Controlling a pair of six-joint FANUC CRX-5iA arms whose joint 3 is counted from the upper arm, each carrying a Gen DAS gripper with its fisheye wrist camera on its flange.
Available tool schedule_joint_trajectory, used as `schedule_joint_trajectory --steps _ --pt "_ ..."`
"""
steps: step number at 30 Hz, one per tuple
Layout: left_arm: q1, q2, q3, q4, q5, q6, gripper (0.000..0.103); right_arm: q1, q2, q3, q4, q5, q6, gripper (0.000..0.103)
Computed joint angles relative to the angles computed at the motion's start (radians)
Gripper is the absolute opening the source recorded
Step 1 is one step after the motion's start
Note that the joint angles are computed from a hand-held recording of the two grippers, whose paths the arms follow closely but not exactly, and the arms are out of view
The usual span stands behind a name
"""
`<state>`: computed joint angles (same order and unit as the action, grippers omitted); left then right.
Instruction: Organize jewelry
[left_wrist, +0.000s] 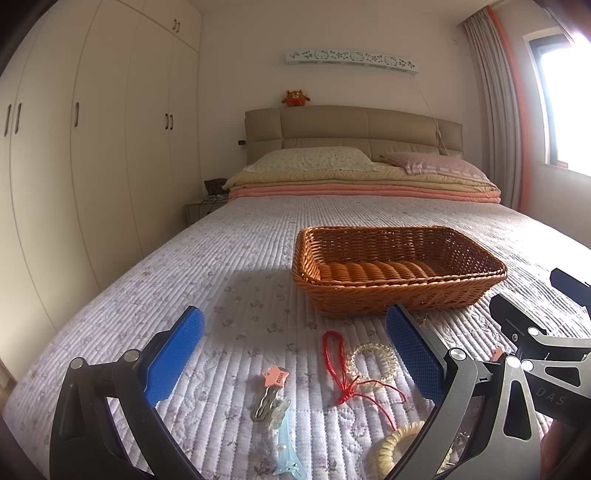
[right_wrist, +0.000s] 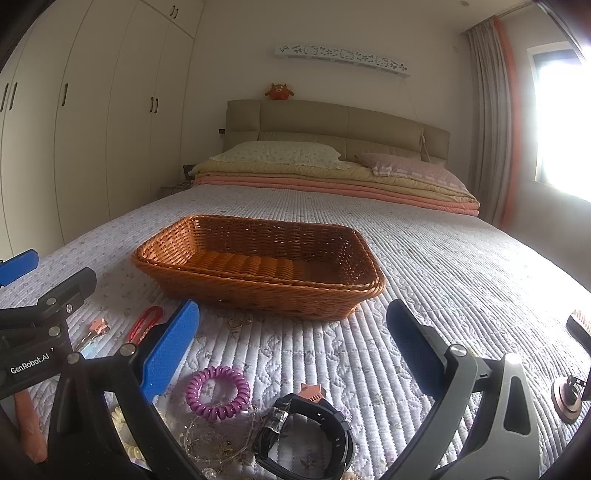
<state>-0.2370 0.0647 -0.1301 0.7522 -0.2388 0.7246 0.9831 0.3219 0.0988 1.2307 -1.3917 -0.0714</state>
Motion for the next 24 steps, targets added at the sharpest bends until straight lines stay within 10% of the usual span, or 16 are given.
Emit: schedule_joint_trajectory --steps 24 --pt "0.013 0.023 0.005 0.063 -0.029 -0.013 0.096 -0.008 -0.003 0.005 -0.038 0.014 -0.001 0.097"
